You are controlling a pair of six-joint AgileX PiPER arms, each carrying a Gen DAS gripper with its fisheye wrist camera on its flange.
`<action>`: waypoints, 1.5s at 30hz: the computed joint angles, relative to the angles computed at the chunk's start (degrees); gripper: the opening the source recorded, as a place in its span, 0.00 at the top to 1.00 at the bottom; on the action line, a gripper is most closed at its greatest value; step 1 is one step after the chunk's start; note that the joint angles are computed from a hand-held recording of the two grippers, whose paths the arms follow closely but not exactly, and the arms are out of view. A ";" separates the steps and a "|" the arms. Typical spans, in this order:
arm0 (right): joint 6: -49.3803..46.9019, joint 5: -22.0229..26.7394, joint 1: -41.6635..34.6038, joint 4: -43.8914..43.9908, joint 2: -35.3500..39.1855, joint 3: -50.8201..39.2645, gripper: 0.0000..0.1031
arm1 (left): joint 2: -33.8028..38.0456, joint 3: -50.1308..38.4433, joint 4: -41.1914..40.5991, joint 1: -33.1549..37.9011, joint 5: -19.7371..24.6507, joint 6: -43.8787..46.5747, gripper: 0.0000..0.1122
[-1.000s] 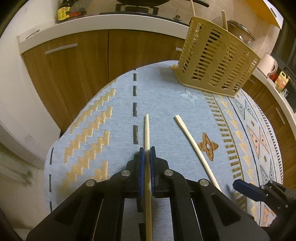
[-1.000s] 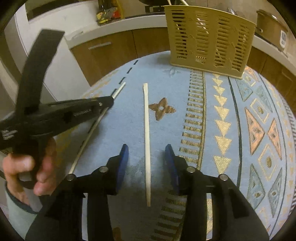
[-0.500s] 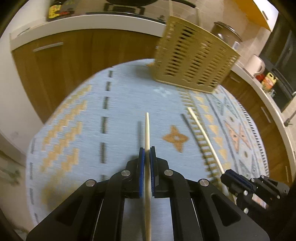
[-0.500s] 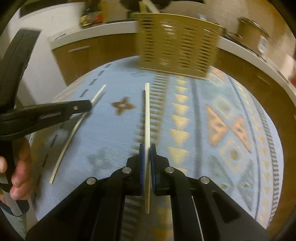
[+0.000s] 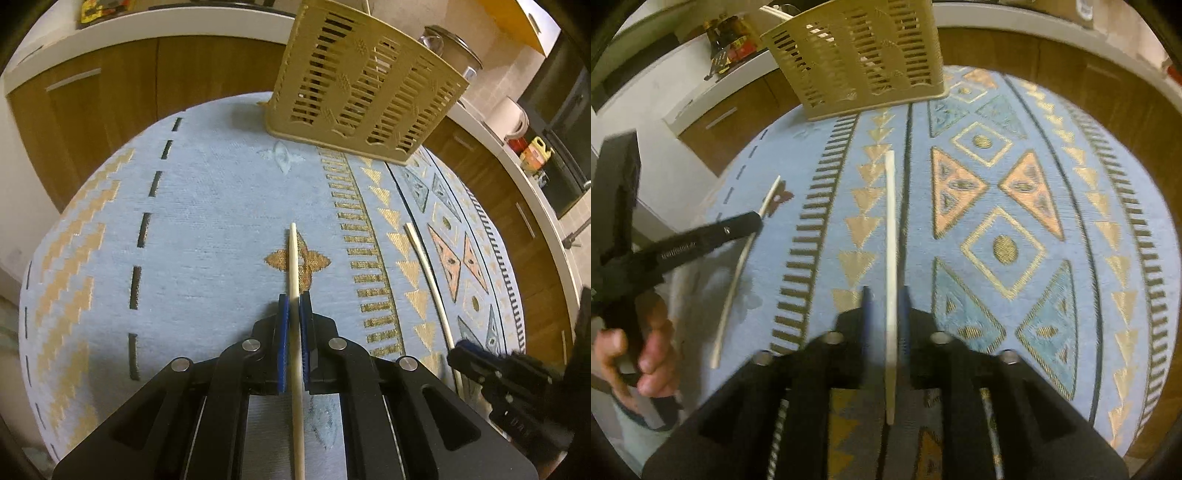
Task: Organize utensils
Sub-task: 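Lift both chopsticks upright and carry them above the tan basket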
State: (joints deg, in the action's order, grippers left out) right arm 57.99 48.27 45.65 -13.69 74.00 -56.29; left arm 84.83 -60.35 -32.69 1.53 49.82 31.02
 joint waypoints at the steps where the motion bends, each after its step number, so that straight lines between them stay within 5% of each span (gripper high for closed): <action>1: -3.54 -0.66 -2.21 2.92 0.23 -0.72 0.61 | 0.52 -0.94 0.26 0.29 0.97 0.08 0.91; 6: -16.60 1.52 -8.66 9.32 5.84 -8.59 0.60 | 4.28 -7.15 3.58 -0.33 6.38 1.09 0.85; 8: -23.38 3.26 -11.89 14.02 9.63 -12.89 0.69 | 5.59 -9.65 6.15 -1.71 8.04 1.25 0.85; 15: -27.83 12.03 -15.21 13.90 21.09 -26.50 0.81 | 9.05 -15.74 15.45 -8.26 10.86 -1.69 0.85; 21: -26.35 16.17 -12.03 7.31 26.42 -32.94 0.95 | 8.71 -15.23 21.29 -13.53 7.91 -5.52 0.79; 23: -26.19 15.72 -11.18 5.93 26.50 -32.78 0.96 | 7.23 -12.99 25.23 -15.71 4.27 -8.24 0.95; 25: -26.15 13.63 -10.87 5.99 25.24 -30.81 0.96 | 5.97 -11.01 26.93 -16.70 1.71 -9.96 0.97; 31: -25.92 2.99 -11.60 7.04 13.60 -19.89 0.96 | -0.06 -6.97 11.09 -9.87 -2.33 0.27 0.97; 38: -16.06 -7.37 -4.31 -4.95 -1.96 -9.71 0.96 | -7.23 -5.58 -9.54 -0.65 -0.65 12.95 0.97; 45: -7.03 -9.20 -1.51 -16.27 -5.72 -11.74 0.96 | -13.61 -5.08 -22.67 2.63 -3.78 17.79 0.97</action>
State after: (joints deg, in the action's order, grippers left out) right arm 50.96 39.08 44.14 -29.96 68.29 -68.03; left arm 71.23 -65.43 -55.36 4.17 46.04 48.82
